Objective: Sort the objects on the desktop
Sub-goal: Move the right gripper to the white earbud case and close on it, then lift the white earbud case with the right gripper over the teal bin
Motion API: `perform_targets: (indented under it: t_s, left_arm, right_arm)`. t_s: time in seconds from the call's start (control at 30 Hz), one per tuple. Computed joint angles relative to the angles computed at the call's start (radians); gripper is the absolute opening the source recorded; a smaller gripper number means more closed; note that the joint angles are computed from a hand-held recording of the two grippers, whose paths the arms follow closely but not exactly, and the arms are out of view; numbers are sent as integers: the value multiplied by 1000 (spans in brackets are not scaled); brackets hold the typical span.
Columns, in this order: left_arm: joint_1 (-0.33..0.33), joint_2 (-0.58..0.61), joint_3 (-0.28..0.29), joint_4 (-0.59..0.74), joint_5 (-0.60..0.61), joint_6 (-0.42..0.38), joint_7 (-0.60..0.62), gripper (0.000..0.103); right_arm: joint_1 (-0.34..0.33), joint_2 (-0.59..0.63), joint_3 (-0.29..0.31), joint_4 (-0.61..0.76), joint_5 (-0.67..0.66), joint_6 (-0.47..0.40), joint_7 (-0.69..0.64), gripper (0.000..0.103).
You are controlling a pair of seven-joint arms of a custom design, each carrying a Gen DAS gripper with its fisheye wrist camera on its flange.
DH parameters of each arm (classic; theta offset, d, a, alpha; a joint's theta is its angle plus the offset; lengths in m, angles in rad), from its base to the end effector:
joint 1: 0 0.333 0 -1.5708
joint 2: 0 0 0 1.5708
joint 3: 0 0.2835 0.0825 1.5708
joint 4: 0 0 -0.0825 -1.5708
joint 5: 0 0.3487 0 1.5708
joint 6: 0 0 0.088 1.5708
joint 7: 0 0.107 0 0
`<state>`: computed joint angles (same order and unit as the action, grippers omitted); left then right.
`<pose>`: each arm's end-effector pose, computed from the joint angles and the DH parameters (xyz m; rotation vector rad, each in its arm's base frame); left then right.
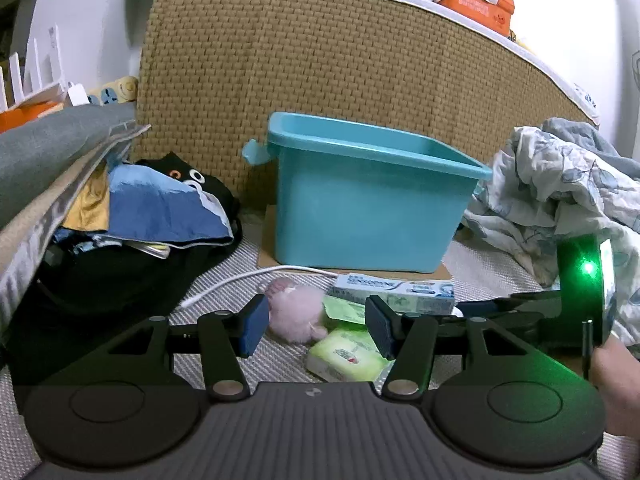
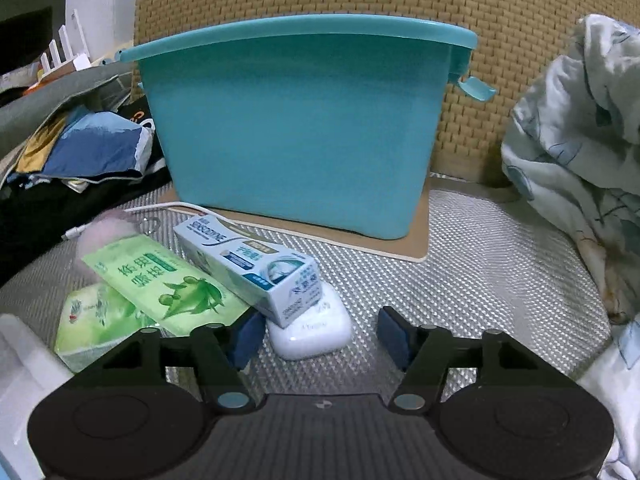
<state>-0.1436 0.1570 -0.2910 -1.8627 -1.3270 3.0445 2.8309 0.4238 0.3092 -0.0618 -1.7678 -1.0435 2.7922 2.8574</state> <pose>0.5671 -0.1706 0.4903 -1.3036 1.9577 -1.3322 0.5785 0.2657 0.4375 -1.6343 1.7009 -0.8414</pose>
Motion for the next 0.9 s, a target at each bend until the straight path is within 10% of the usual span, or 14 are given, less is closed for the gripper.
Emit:
perform_targets:
  t_s: [0.9]
  left_arm:
    - [6,13,11,0,131,-38,-190,58]
  right_arm:
    - [-32,-194,80,-112,-101,-42,73,50]
